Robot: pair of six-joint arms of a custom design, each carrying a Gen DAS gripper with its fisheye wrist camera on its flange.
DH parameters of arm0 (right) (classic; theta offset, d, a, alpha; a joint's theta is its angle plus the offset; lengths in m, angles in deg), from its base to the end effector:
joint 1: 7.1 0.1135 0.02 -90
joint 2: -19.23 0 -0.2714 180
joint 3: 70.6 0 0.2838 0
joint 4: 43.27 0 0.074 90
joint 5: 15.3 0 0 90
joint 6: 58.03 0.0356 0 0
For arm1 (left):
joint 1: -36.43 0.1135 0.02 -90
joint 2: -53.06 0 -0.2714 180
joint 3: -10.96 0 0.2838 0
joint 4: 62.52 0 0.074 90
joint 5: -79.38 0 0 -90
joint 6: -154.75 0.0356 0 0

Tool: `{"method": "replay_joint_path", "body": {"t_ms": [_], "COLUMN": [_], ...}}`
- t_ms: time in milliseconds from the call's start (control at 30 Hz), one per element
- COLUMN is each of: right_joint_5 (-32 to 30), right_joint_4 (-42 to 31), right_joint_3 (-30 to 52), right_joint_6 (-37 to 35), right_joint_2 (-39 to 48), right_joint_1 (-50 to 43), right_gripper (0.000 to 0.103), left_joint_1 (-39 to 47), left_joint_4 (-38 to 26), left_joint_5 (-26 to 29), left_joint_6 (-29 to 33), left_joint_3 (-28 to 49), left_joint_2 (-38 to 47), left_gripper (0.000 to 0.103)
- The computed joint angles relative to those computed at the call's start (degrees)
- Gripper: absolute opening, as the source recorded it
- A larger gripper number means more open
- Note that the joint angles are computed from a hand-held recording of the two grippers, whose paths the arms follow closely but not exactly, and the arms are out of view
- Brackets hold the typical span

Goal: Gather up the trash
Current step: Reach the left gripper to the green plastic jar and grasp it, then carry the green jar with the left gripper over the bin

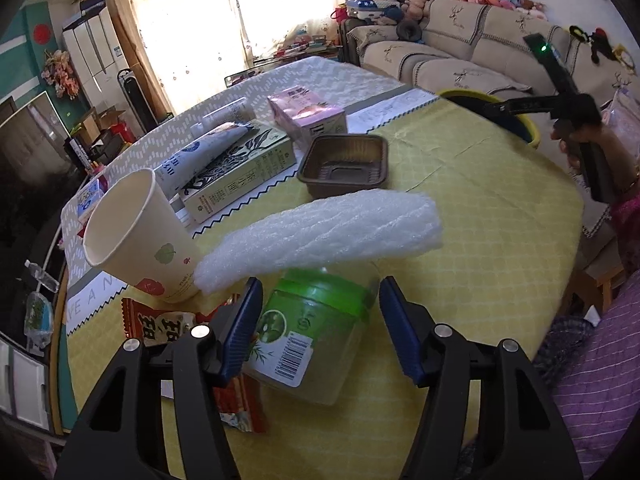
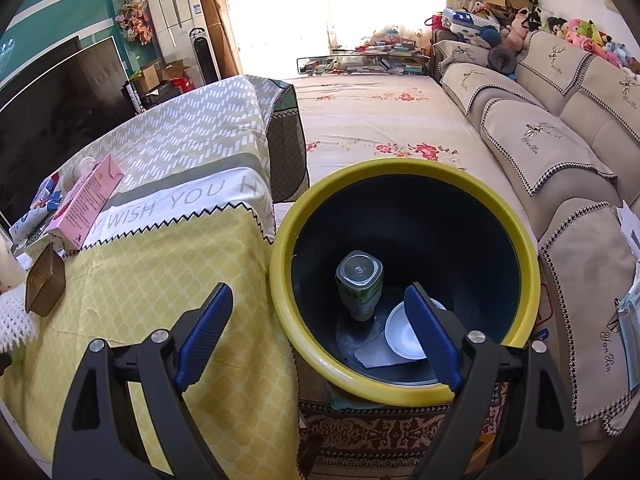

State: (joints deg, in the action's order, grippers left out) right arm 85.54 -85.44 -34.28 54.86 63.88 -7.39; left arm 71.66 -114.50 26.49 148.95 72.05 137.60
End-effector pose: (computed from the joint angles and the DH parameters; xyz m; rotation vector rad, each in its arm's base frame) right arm 0.1770 -0.0076 0.1790 0.5693 2.3640 -0.0551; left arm 0.2413 0.1441 0.1716 1.1137 2.1912 -0.1446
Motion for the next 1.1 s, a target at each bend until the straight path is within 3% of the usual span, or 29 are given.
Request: {"method": "replay_joint_path", "body": {"t_ms": [133, 267, 400, 567, 733, 933, 1033, 1100], "right_joint_5": [-0.2, -0.6, -1.3, -0.9, -1.0, -2.1, -1.5, -1.0], "right_joint_4": [-0.4, 0.1, 1.2, 0.2, -1.4, -2.6, -5.3, -7.5], "right_joint_3": [0.0, -0.2, -0.4, -0.1, -0.1, -0.5, -0.2, 0.2], "right_joint_6": [-0.3, -0.3, -0.1, -0.2, 0.1, 0.6, 0.3, -0.2], "right_joint_2": [0.2, 0.6, 1.5, 0.8, -2.5, -6.7, -10.2, -12.8], "right_joint_1": [0.3, 0.3, 0.4, 1.2, 1.2, 0.4, -0.3, -1.4], "right_gripper": [0.083, 0.083, 0.083, 0.083, 0.083, 0.083, 0.083, 0.083], "left_joint_1": [-0.6, -0.1, -0.6, -0.7, 4.5, 5.8, 1.2, -4.3], "left_joint_4": [2.0, -5.2, -7.1, -6.6, -17.5, -26.8, -28.1, -27.1], "left_joint_5": [-1.2, -0.8, -1.6, -3.1, -2.2, 1.1, 4.5, 6.2], "left_joint_6": [2.9, 2.7, -1.0, -3.2, 8.5, 15.0, 12.1, 7.1], "left_joint_3": [-0.8, 4.0, 6.3, 4.0, 3.7, 3.3, 1.9, 0.7], "left_joint_2": [0.7, 4.7, 7.5, 5.0, 1.9, -2.4, -5.7, -8.1], "left_gripper": [0.059, 0.054, 0.051, 0.050, 0.050, 0.050, 0.050, 0.050]}}
